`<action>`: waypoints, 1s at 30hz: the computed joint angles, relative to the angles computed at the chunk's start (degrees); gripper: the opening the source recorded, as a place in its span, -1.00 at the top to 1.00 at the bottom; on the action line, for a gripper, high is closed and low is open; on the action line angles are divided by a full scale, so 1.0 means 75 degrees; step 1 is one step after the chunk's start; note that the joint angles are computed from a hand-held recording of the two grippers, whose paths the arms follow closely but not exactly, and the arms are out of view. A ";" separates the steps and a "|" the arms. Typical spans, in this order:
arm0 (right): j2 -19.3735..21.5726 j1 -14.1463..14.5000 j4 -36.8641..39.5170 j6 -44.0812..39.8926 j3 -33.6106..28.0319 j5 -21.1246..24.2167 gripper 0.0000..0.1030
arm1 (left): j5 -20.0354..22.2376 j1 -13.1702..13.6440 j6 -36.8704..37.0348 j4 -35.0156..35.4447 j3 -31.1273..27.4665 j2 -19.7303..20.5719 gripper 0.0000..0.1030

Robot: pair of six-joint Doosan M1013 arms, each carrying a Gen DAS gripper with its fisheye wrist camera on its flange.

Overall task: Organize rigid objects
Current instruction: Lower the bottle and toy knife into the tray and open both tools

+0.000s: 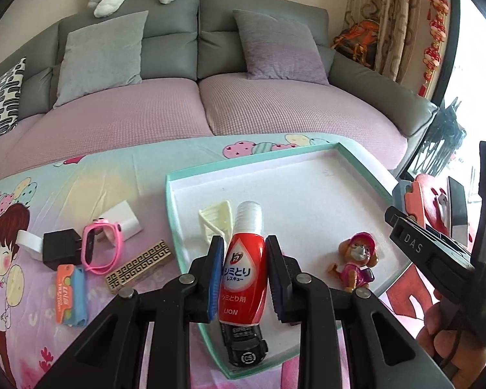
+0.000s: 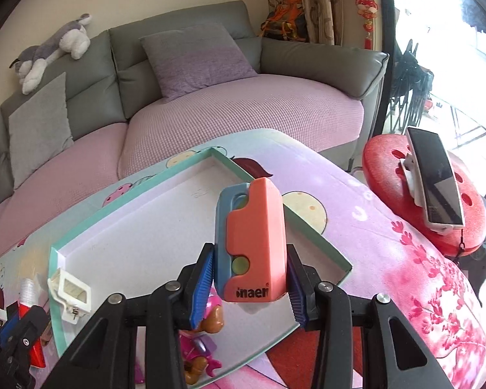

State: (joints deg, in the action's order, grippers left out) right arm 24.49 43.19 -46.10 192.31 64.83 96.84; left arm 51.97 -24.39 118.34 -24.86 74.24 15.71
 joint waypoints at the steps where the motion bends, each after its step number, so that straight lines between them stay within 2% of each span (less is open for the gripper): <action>1: -0.0007 -0.0016 0.0022 0.0044 0.0023 0.0013 0.14 | -0.0011 -0.0050 0.0058 -0.0003 0.0027 0.0005 0.48; 8: -0.0001 -0.0064 0.0170 0.0063 0.0082 -0.0184 0.14 | -0.0111 -0.0208 0.0338 -0.0010 0.0197 -0.0013 0.47; 14: 0.0062 -0.0178 0.0579 -0.0214 0.0088 -0.0339 0.14 | -0.0012 -0.0265 0.0126 0.0225 0.0159 0.0092 0.47; 19: 0.0188 -0.0156 0.0514 -0.0504 -0.0116 -0.0047 0.14 | -0.0009 -0.0248 0.0103 0.0157 0.0125 0.0108 0.45; 23: 0.0208 -0.0115 0.0401 -0.0601 -0.0240 0.0041 0.12 | -0.0035 -0.0202 0.0141 0.0070 0.0135 0.0064 0.14; 28: 0.0257 0.0001 0.0034 -0.0770 -0.0484 0.0055 0.12 | -0.0176 -0.0075 0.0147 -0.0141 0.0108 -0.0013 0.11; 30: 0.0293 0.0037 -0.0086 -0.0875 -0.0598 -0.0066 0.12 | -0.0267 0.0004 0.0063 -0.0209 0.0084 -0.0038 -0.16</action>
